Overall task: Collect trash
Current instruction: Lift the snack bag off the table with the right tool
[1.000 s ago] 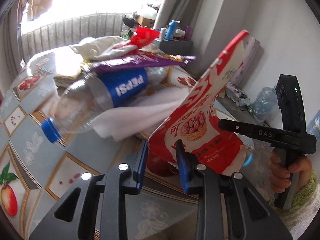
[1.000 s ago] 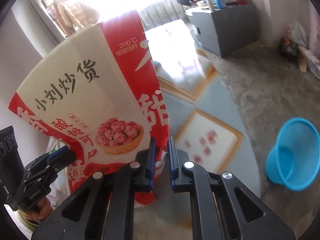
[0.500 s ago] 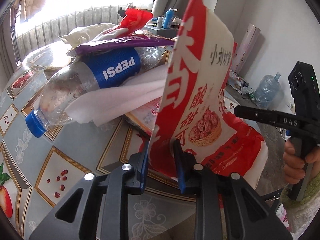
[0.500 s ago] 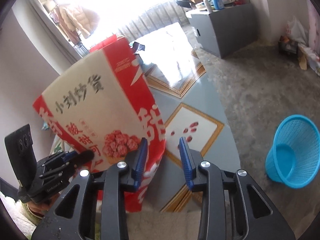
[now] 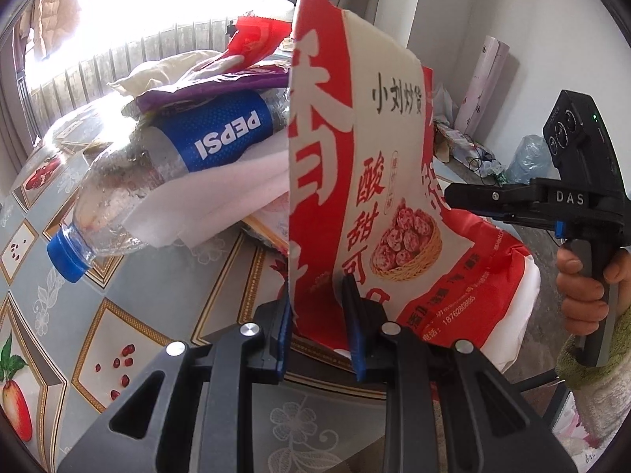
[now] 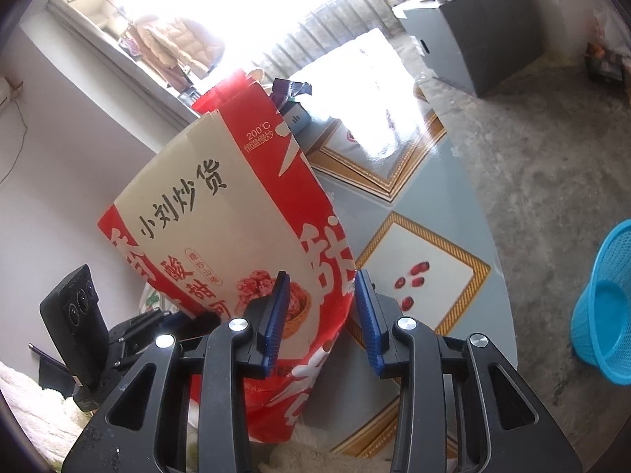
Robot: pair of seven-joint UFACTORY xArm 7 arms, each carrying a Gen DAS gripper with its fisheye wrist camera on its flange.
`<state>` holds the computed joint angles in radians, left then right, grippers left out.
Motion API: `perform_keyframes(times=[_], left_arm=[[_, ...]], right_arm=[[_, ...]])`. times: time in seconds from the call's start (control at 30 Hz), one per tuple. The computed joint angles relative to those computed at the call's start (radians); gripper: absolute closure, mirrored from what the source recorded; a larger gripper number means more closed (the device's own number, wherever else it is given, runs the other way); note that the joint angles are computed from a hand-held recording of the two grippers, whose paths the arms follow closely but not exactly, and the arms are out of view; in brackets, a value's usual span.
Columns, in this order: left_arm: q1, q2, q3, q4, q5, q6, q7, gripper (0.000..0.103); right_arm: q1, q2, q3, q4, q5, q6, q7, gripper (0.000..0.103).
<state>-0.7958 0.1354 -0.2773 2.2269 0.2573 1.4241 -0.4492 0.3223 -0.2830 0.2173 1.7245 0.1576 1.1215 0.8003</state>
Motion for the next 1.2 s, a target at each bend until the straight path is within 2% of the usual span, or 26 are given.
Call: perform_keyframes(times=[0.13, 0.23, 0.43, 0.6, 0.73, 0.93, 1.1, 1.2], left_arm=[[-0.035, 0.018, -0.001, 0.022, 0.054, 0.016, -0.012, 0.080], [-0.039, 0.015, 0.001, 0.012, 0.053, 0.007, -0.015, 0.080], [-0.040, 0.006, -0.001, -0.010, 0.068, -0.009, 0.004, 0.080], [-0.043, 0.001, -0.001, -0.017, 0.072, -0.014, 0.005, 0.080], [-0.040, 0.000, -0.004, -0.021, 0.071, -0.019, 0.005, 0.080], [-0.032, -0.003, -0.005, -0.030, 0.069, -0.029, 0.007, 0.080], [-0.024, -0.007, -0.007, -0.041, 0.069, -0.039, 0.008, 0.080], [-0.019, -0.002, -0.008, -0.028, 0.057, -0.037, 0.007, 0.080]], right_arm=[[0.004, 0.003, 0.022, 0.039, -0.039, 0.043, -0.006, 0.075], [0.014, -0.014, 0.013, 0.030, -0.025, 0.034, -0.044, 0.077], [-0.005, -0.015, 0.002, 0.022, -0.034, 0.034, -0.069, 0.073], [0.012, -0.039, -0.071, -0.085, 0.115, -0.116, -0.159, 0.065], [0.031, -0.040, -0.108, -0.127, 0.232, -0.174, -0.231, 0.064], [0.034, -0.052, -0.097, -0.122, 0.258, -0.122, -0.278, 0.070], [0.013, -0.105, -0.074, -0.166, 0.233, -0.109, -0.209, 0.088], [-0.001, -0.123, -0.049, -0.169, 0.179, -0.104, -0.165, 0.096]])
